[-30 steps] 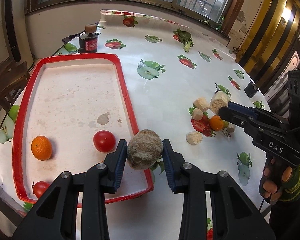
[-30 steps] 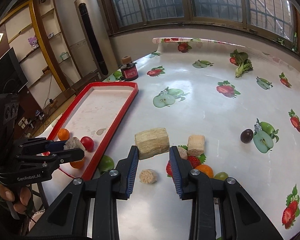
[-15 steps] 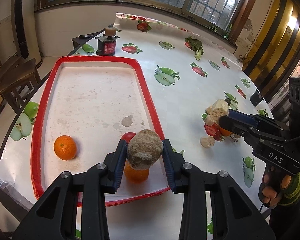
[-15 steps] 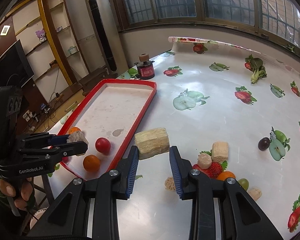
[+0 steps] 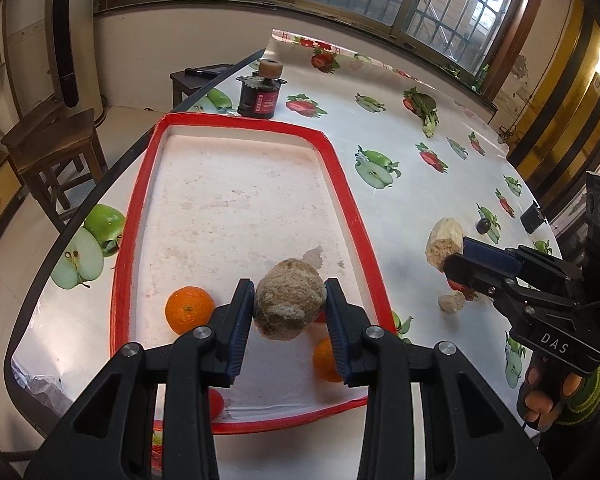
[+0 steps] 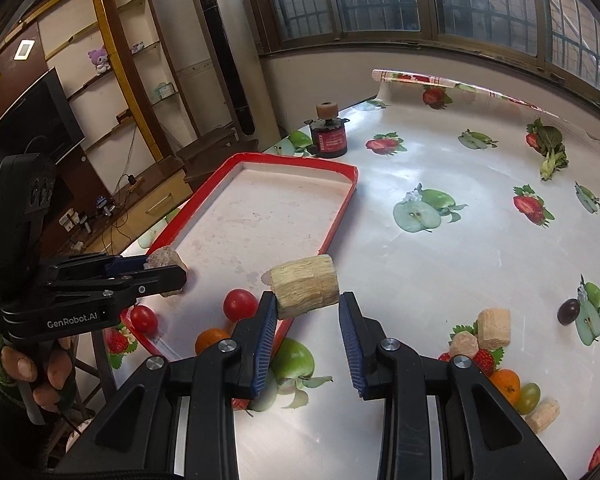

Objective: Organize fruits
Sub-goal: 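Carry the brown bread in the left tool and beige block in the right tool to the tray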

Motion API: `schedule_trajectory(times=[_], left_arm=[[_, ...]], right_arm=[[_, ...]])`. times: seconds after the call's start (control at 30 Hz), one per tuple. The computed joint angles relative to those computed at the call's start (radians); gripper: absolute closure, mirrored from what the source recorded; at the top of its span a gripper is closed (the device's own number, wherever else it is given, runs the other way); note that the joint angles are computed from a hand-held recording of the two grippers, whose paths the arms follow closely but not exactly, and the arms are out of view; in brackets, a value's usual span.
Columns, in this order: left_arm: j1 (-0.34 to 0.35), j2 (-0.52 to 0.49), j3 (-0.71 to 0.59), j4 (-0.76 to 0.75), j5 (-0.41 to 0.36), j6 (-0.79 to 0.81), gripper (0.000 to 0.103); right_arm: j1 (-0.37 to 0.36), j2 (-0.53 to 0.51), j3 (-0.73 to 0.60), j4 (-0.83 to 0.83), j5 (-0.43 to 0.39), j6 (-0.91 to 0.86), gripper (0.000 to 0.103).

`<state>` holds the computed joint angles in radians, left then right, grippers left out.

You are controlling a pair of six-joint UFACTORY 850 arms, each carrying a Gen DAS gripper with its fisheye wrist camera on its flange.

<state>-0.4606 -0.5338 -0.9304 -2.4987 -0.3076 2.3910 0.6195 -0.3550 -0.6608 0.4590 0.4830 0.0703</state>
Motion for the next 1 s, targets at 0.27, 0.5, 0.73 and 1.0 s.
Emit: schedule_trajectory(times=[0.27,0.5,0.73,1.0], left_arm=[[0.037,-0.031,-0.049,0.027,0.014,-0.037,0.07],[0.063,-0.091,-0.123,0.097,0.047,-0.122,0.07],[0.071,-0.149,-0.185,0.215,0.091,-0.248,0.07],[0.077,-0.192,-0.229,0.46,0.116,-0.496,0.07]], right_arm=[[-0.008,-0.062,-0.073,-0.086,-0.031,0.054,0.071],[-0.023,-0.144,-0.166,-0.19,-0.072,0.128,0.071],[-0.031,-0.226,-0.25,-0.289,-0.122,0.196,0.071],[-0.026,-0.29,-0.322,-0.299,-0.19,0.17,0.071]])
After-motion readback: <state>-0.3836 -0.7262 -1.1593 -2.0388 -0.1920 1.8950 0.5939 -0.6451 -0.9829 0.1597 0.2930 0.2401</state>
